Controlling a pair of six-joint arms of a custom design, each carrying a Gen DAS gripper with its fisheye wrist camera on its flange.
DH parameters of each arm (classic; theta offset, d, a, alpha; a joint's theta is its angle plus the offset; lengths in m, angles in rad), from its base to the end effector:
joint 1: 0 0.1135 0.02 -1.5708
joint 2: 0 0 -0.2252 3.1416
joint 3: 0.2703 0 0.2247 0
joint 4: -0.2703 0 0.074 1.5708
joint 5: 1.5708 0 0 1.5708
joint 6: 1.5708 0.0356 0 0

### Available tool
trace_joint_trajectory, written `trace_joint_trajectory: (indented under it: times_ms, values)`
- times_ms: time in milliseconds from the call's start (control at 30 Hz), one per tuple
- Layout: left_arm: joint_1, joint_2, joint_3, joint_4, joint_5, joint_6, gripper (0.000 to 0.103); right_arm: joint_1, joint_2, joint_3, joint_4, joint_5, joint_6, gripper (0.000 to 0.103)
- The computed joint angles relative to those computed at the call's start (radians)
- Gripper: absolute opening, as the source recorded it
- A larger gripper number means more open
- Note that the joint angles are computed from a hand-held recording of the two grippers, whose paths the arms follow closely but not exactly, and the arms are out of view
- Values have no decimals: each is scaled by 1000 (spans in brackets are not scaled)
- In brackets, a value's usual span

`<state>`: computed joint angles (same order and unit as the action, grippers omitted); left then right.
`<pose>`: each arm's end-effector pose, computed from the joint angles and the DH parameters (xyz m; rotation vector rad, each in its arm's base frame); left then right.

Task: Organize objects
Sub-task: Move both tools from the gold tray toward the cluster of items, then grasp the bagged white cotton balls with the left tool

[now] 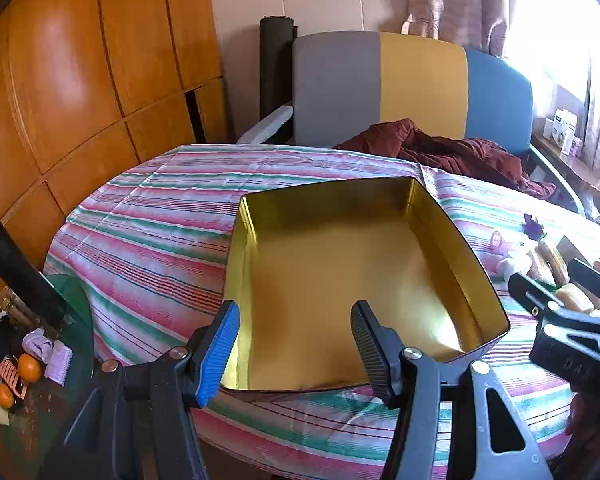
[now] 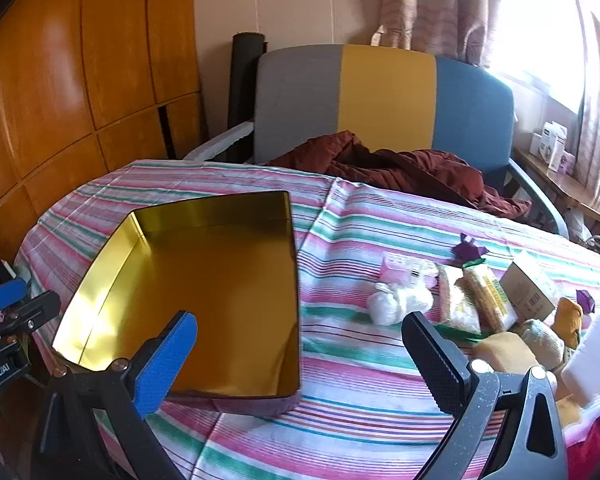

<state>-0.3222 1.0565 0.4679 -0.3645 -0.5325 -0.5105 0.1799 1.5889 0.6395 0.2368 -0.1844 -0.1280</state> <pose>0.1795 -0.0409 0.1539 -0.4260 2.3289 0.2840 0.2757 0.0568 0.1263 -0.4445 2.2363 0.2376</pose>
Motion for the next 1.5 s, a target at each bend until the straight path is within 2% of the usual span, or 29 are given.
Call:
trace_joint_trajectory:
  times_ms: [267, 400, 467, 633, 800, 967, 1033, 1167, 1300, 1367, 1500]
  values:
    - [-34, 84, 36, 52, 26, 29, 59, -103, 32, 44, -16, -17, -2, 103]
    - [-43, 136, 65, 92, 77, 53, 69, -163, 54, 66, -20, -14, -12, 103]
    - [-47, 161, 81, 110, 99, 69, 69, -203, 69, 83, -27, -18, -24, 103]
    - [-77, 286, 184, 119, 135, 100, 69, -318, 112, 155, -60, -24, -51, 103]
    - [-90, 415, 302, 112, 229, 148, 69, -446, 157, 272, -110, -50, -58, 103]
    - [-108, 568, 466, 92, 345, 191, 69, -543, 232, 416, -147, -71, -78, 103]
    - [-104, 649, 549, 93, 434, 198, 68, -572, 270, 471, -153, -95, -85, 103]
    - [-123, 830, 733, 75, 500, 209, 66, -615, 355, 578, -176, -161, -87, 103]
    - [-160, 1031, 965, 8, 454, 227, 65, -637, 404, 608, -173, -221, -73, 103]
    - [-174, 1143, 1102, -60, 416, 255, 65, -640, 420, 615, -173, -241, -66, 103]
    - [-168, 1323, 1329, -163, 443, 250, 64, -641, 432, 626, -183, -260, -61, 103]
